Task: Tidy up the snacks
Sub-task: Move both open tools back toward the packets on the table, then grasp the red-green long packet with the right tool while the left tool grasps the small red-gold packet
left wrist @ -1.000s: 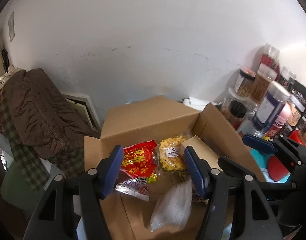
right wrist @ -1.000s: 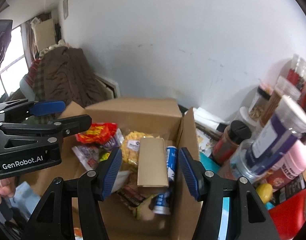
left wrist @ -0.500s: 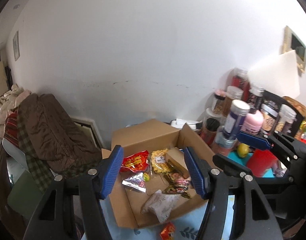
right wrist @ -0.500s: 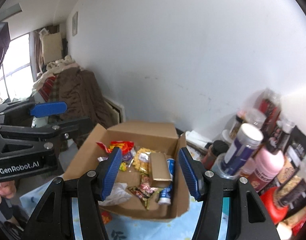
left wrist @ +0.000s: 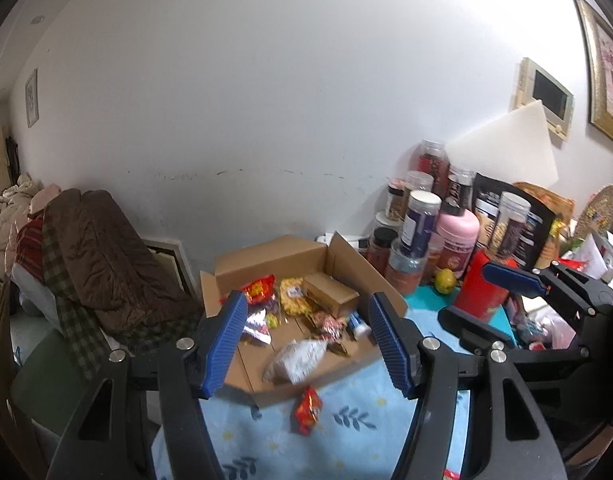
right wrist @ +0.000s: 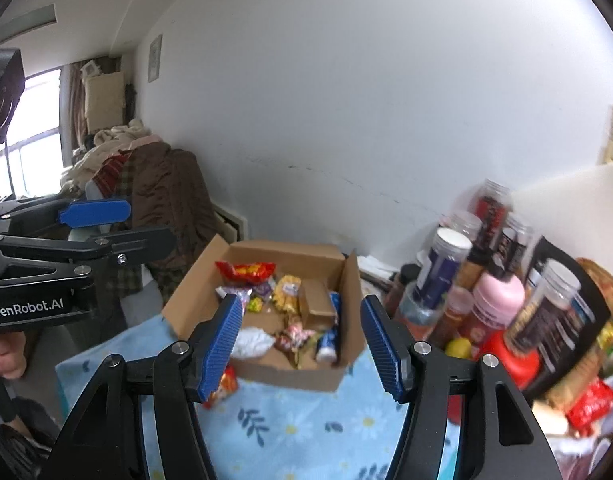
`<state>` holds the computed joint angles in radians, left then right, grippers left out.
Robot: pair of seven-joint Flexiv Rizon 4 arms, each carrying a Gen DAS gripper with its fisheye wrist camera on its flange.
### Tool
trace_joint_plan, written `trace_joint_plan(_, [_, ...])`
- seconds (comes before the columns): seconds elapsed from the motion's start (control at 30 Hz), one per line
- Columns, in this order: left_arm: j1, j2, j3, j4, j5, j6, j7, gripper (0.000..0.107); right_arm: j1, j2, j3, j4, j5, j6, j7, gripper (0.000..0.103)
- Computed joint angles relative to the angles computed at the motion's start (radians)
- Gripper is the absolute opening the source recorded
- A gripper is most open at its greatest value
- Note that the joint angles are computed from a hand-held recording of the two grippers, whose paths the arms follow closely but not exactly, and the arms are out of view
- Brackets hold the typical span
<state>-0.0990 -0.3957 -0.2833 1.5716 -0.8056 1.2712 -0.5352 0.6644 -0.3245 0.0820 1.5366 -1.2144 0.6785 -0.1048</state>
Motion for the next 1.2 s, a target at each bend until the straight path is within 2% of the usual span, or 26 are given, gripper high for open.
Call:
trace_joint_plan(0.17, [0.004, 0.068, -0.008, 0.114, -0.079, 0.021, 0.071, 0.063, 0.020, 0.039, 0.029, 0.069, -0.015, -0.038, 0.073, 0.063])
trace_joint_plan(0.37, [-0.027, 0.133, 0.024, 0.228, -0.172, 0.007, 0.148, 0.063, 0.038, 0.063, 0.071, 0.131, -0.002, -0.080, 0.141, 0.063])
trace_joint_plan(0.57, [-0.069, 0.181, 0.070, 0.321, -0.217, -0.012, 0.196, 0.063, 0.049, 0.083, 0.104, 0.197, 0.031, -0.094, 0.218, 0.063])
trace_joint_plan(0.77, [-0.093, 0.202, 0.104, 0.382, -0.225, -0.039, 0.202, 0.063, 0.063, 0.082, 0.129, 0.246, 0.094, -0.092, 0.287, 0.063])
trace_joint_plan(0.93, [-0.107, 0.212, 0.121, 0.434, -0.231, -0.037, 0.212, 0.063, 0.074, 0.077, 0.139, 0.265, 0.145, -0.086, 0.286, 0.063])
trace_joint_plan(1.2, [-0.098, 0.210, 0.141, 0.478, -0.200, -0.068, 0.169, 0.063, 0.072, 0.064, 0.147, 0.313, 0.216, 0.010, 0.371, 0.063])
